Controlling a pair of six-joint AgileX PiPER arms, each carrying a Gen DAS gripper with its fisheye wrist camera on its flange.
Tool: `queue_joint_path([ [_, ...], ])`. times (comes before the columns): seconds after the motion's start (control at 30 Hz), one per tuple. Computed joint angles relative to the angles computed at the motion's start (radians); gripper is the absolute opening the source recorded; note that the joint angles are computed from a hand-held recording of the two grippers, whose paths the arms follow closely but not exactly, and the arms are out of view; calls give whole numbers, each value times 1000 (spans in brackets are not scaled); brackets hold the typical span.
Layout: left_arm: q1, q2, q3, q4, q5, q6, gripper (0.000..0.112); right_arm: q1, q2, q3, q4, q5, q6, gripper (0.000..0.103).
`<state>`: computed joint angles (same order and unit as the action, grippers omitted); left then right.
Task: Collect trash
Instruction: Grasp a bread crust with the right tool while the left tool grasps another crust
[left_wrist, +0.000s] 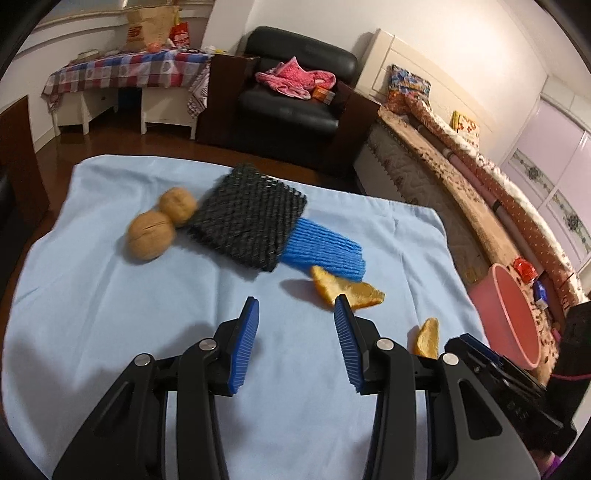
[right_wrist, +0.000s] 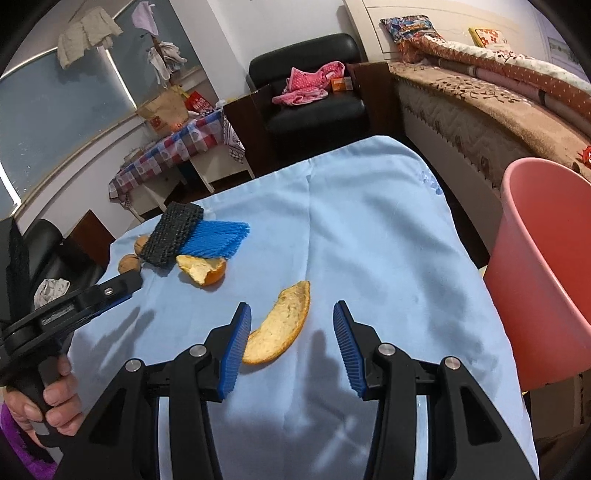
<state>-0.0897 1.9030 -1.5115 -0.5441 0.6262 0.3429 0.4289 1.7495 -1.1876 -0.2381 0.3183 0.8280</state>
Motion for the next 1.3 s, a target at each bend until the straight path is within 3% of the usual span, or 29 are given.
queue_joint_path([
  [0.4, -98, 203, -246, 230, 16, -235, 41, -41, 55, -36, 181, -2, -188, 46],
  [0.43, -99, 210, -257, 229, 23, -230, 36, -44, 62, -43, 202, 0, -209, 46],
  [0.47, -98, 214, -263, 220, 31, -222, 21, -48, 67, -48, 226, 5, -234, 46],
  [0.5, -95, 219, -269, 213, 41, -220, 14, -51, 73, -54, 253, 7, -260, 46],
  [0.7, -83, 172, -209, 152, 16, -165, 5, -51, 92, -85, 301, 17, -327, 45],
  [0.83, -69, 127, -160, 109, 15, -123, 5, -45, 106, -106, 355, 41, -392, 28],
  [0.93, -63, 93, -118, 84, 11, -98, 5, -44, 113, -115, 374, 61, -405, 9],
  [1.03, -51, 59, -87, 52, 20, -77, 5, -54, 86, -80, 446, 45, -454, 5],
  [1.3, -48, -30, -15, -2, 27, -44, 5, -64, -51, 54, 429, -28, -412, 5],
])
